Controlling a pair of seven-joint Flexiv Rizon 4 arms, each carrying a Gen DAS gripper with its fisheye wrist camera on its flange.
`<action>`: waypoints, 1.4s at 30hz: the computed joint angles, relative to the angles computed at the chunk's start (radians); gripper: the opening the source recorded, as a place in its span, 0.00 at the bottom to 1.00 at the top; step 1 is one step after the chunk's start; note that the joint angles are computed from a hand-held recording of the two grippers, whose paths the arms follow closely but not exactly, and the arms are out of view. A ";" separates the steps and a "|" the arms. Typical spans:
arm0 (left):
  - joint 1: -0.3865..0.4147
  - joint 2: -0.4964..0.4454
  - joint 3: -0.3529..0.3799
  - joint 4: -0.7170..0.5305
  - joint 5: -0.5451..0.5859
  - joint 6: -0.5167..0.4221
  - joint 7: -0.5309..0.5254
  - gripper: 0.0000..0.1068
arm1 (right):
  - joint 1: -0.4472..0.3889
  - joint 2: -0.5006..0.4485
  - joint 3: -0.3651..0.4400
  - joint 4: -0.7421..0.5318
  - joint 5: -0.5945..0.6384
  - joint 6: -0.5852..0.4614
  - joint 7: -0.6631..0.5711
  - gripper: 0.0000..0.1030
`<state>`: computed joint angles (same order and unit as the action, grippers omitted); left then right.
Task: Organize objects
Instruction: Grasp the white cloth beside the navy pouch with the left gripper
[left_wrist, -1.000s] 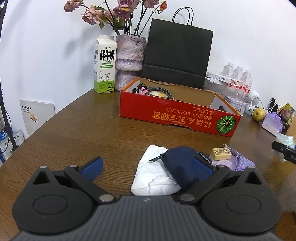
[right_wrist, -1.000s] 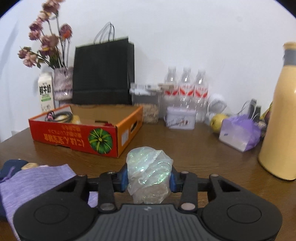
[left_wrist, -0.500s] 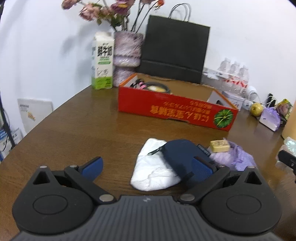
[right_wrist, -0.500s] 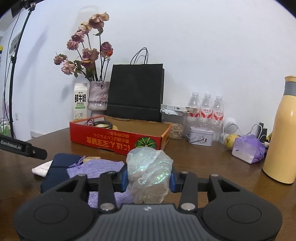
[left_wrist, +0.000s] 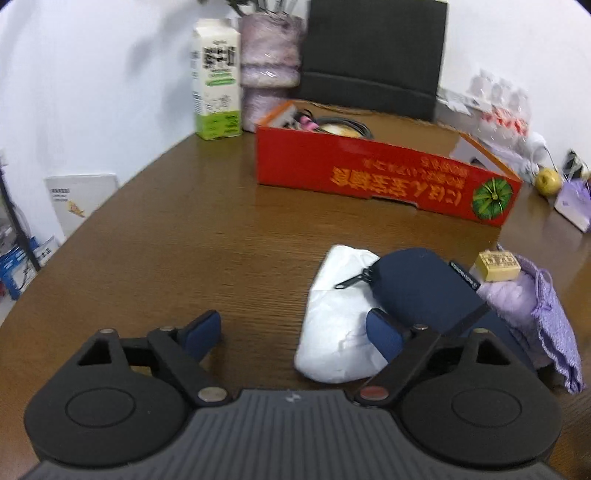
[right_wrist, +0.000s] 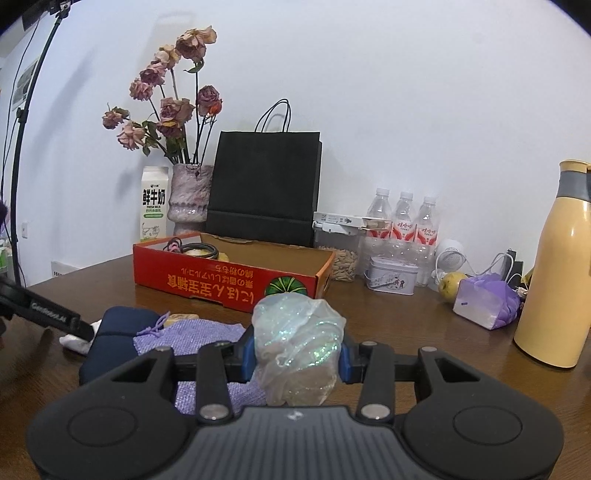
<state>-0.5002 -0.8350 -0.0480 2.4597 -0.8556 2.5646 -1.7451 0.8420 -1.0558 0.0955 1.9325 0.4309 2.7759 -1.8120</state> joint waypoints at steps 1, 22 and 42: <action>0.002 -0.010 0.006 -0.006 0.011 0.012 -0.002 0.82 | 0.000 0.000 0.000 0.000 0.000 0.000 0.000 0.39; 0.091 -0.048 0.005 0.074 0.241 0.210 -0.064 0.21 | 0.001 0.002 0.001 0.004 -0.007 -0.002 -0.006 0.40; 0.022 -0.034 0.007 0.062 0.099 0.140 -0.005 0.06 | 0.002 0.001 0.001 0.002 -0.006 -0.001 -0.010 0.41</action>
<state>-0.4778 -0.8685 -0.0412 2.5214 -0.7567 2.7043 -1.7497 0.8436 -1.0548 0.0967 1.9348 0.4252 2.7751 -1.8224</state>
